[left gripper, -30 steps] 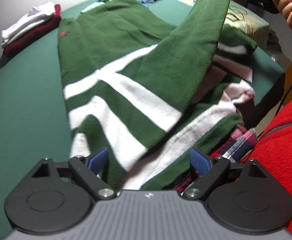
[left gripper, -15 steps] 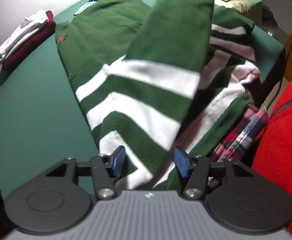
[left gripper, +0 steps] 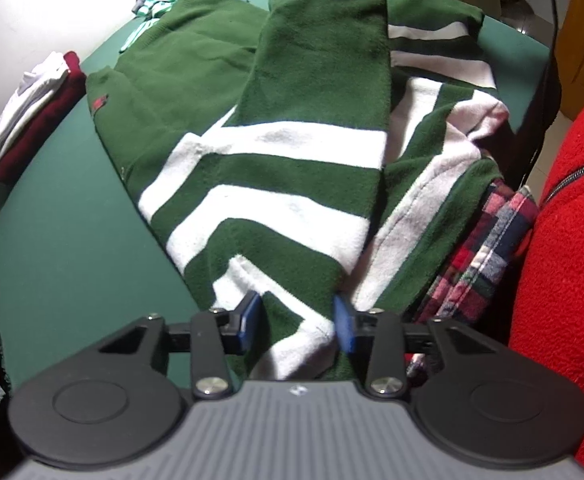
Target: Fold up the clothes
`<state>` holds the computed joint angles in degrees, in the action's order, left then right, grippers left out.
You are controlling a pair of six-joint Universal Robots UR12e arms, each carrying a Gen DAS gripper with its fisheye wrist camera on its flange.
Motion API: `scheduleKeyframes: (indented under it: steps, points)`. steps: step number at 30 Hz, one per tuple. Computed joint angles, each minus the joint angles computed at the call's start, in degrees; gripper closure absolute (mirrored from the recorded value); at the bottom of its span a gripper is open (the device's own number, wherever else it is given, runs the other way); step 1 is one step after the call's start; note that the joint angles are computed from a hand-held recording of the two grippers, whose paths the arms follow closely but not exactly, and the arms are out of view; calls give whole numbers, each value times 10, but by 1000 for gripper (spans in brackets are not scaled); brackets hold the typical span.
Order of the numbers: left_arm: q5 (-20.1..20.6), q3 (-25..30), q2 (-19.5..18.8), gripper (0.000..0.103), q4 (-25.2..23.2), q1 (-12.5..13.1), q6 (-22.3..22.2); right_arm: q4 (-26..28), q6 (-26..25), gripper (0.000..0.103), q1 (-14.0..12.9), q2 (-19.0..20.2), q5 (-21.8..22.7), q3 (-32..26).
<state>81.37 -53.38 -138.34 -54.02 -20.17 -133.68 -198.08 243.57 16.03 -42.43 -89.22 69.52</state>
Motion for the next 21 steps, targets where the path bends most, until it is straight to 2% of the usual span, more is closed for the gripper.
scheduleKeyframes:
  steps: [5,8,11,15,21]
  points:
    - [-8,0,0,71,-6,2,7,4,7,99,-1,13,12,-30]
    - [-25,13,-3,73,-26,8,3,10,5,99,1,35,21,-77]
    - [-41,19,-4,78,-38,12,13,32,-5,99,3,63,28,-142]
    - [-60,22,-5,79,-51,19,24,78,-16,99,5,107,31,-236]
    - [-96,24,-5,79,-72,31,31,203,-30,99,11,198,21,-423]
